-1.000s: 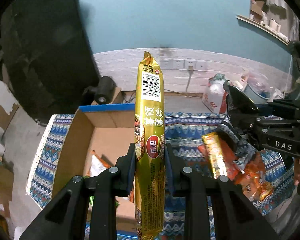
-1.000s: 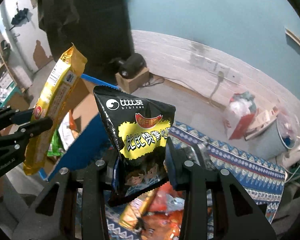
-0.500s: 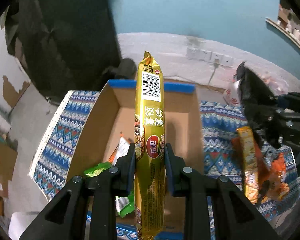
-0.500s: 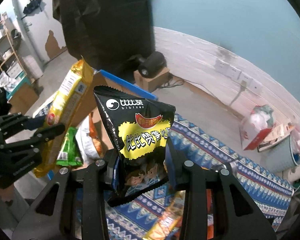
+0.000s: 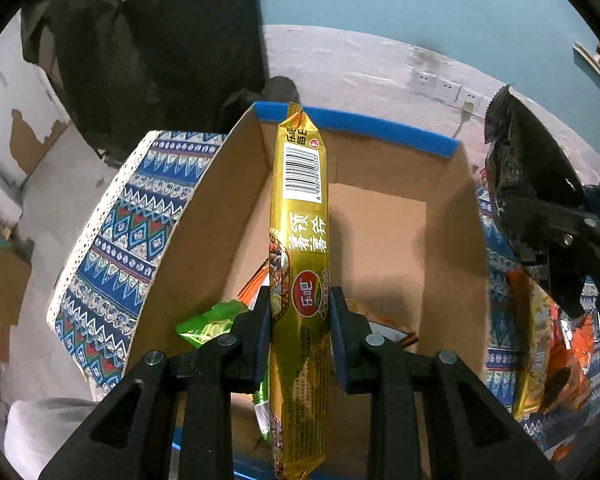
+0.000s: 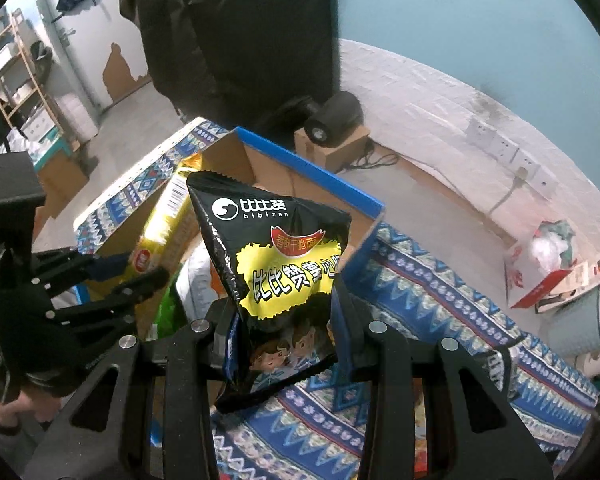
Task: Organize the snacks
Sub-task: 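Lift both snacks and carry them over the cardboard box, then open both grippers to release the snacks into the box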
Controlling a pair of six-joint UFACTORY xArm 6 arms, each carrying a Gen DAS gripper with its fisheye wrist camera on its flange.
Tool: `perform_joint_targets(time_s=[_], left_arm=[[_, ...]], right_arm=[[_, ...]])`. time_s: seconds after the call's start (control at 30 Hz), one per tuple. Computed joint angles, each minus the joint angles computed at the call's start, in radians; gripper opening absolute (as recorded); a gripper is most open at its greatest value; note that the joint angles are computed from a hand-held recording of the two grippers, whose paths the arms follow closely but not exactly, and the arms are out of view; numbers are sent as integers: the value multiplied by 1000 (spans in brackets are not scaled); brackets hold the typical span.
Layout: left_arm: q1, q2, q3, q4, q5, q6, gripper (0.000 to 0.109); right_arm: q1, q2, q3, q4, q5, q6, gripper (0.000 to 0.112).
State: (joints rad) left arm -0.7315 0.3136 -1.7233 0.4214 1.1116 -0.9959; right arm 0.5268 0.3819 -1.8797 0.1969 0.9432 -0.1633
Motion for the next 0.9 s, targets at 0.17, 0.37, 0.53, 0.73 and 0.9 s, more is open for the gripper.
perform_joint_targets(time_s=[0.17, 0.37, 0.53, 0.73, 0.9], left_arm=[[18, -16, 32, -39, -12, 1, 27], [14, -34, 48, -29, 20, -6, 42], [11, -61, 64, -17, 53, -21, 50], [2, -92, 91, 7, 75, -27, 53], [1, -114, 113, 15, 83, -34, 56]], right_arm=[[18, 50, -65, 3, 25, -1, 36], [39, 111, -141, 6, 58, -5, 36], [53, 157, -199, -1, 88, -17, 36], [65, 209, -255, -6, 119, -23, 36], [68, 244, -297, -13, 160, -19, 37]])
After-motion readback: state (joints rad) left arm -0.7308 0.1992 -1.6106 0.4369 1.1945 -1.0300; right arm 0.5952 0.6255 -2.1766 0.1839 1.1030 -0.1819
